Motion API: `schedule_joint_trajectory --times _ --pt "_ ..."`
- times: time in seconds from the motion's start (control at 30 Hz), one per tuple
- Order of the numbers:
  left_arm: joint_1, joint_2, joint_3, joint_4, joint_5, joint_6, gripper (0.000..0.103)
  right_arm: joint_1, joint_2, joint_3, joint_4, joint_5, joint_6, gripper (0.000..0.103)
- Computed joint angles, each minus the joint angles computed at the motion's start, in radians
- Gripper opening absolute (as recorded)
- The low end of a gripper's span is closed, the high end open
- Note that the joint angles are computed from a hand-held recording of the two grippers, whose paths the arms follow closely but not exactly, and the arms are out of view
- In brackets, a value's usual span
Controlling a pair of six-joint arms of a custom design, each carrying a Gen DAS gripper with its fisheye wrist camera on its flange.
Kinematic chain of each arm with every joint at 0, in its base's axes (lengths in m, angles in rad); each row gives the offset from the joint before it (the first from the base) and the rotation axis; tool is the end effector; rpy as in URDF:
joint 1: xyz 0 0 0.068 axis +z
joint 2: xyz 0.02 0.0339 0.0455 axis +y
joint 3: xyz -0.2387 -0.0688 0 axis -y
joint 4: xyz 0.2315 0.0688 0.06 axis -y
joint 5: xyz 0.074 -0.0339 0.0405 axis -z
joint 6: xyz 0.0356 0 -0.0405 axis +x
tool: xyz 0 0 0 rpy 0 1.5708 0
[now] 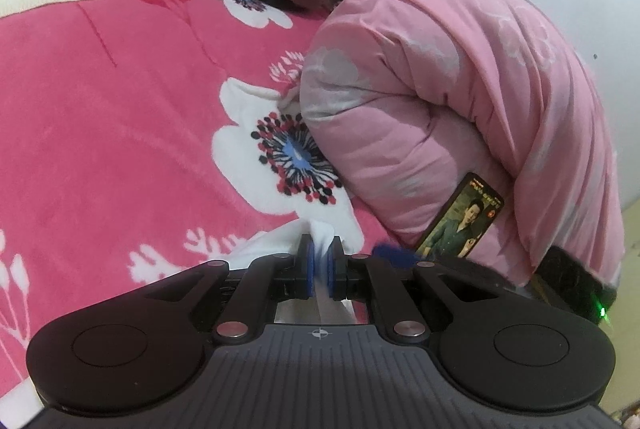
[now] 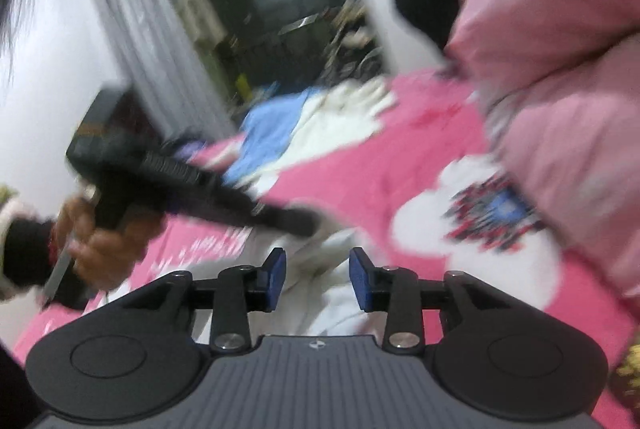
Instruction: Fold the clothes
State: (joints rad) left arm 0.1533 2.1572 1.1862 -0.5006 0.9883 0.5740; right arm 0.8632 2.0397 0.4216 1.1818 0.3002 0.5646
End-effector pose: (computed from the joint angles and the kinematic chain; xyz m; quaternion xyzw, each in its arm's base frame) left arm 0.3421 0.0228 0.0620 0.2066 0.8550 -0.4272 0.2093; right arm 0.1866 0.2019 0.0467 -0.0446 0.8366 0.2525 0.4841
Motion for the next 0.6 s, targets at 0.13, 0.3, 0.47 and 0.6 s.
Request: schedule_joint_trajectory --times 0.13,0.3,0.47,0.6 --pt "0.001 -0.009 -0.014 0.014 0.003 0.005 0.005 -0.045 0.028 0.06 -0.073 0.002 0.012 0.007" --pt "-0.005 -0.02 -0.032 0.041 0.002 0.003 0.005 -0.053 0.097 0.167 -0.135 -0.062 -0.036 0.003" --pt "-0.004 -0.021 -0.04 0.069 0.007 -0.024 0.005 -0.052 0.103 0.161 -0.106 -0.097 -0.047 0.003" --pt "-0.003 -0.01 -0.033 0.081 0.008 -0.051 0.005 -0.039 0.077 0.128 -0.091 -0.098 -0.058 0.003"
